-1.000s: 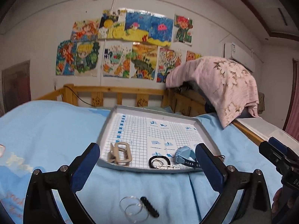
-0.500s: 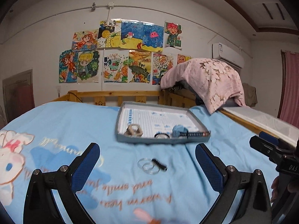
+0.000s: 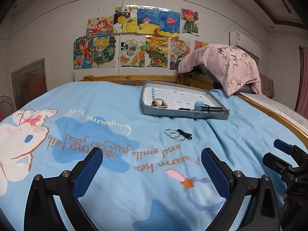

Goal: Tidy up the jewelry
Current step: 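Withdraw both tools from the tray toward the last rings and black clip, then grasp the silver rings with the left tool while the right grasps the black hair clip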

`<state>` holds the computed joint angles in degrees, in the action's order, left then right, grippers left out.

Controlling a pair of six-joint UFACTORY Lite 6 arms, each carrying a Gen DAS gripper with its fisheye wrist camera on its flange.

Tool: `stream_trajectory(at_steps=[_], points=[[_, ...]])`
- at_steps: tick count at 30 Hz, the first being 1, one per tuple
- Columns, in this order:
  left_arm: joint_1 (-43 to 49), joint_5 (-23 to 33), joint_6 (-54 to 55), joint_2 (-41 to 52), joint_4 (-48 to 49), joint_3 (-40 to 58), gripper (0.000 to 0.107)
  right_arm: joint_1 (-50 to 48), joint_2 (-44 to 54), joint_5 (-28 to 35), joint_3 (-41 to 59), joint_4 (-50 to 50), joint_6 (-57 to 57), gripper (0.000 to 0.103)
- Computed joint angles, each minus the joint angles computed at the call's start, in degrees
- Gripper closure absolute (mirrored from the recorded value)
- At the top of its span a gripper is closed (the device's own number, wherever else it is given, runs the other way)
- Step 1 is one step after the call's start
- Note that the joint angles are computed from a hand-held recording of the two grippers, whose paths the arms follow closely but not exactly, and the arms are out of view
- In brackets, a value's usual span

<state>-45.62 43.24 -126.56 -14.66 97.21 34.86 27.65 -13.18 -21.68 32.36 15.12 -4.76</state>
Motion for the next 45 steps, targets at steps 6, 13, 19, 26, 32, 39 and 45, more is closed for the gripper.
stream_trajectory(at_steps=[6,13,19,26,32,39,45], points=[[1.43,-0.89,-1.23,-0.59,0.78,-1.25,0.004,-0.17,2.10,-0.69,1.90,-0.15,1.78,0.002],[4.05,-2.35,-2.17,0.40,3.34,0.00,0.004,0.52,4.88,-2.25,5.00,2.43,-0.32,0.002],[7.56,-3.11,-1.66,4.30,5.28,3.89,0.004,-0.64,8.81,-3.20,10.29,2.86,-1.55,0.002],[14.90,-6.14,-1.87,12.20,7.66,11.53,0.004,-2.38,17.08,-2.90,21.81,2.28,-2.56,0.002],[21.75,-13.44,-1.69,21.49,11.81,22.23,0.004,-3.34,24.68,-2.31,32.39,2.16,-5.06,0.002],[25.75,-20.27,-5.29,33.65,18.30,34.15,0.004,-4.98,35.03,-1.43,43.93,0.04,-4.09,0.002],[28.08,-28.26,3.54,42.28,12.01,44.40,0.004,-7.16,43.02,3.65,53.22,-7.32,3.47,0.002]])
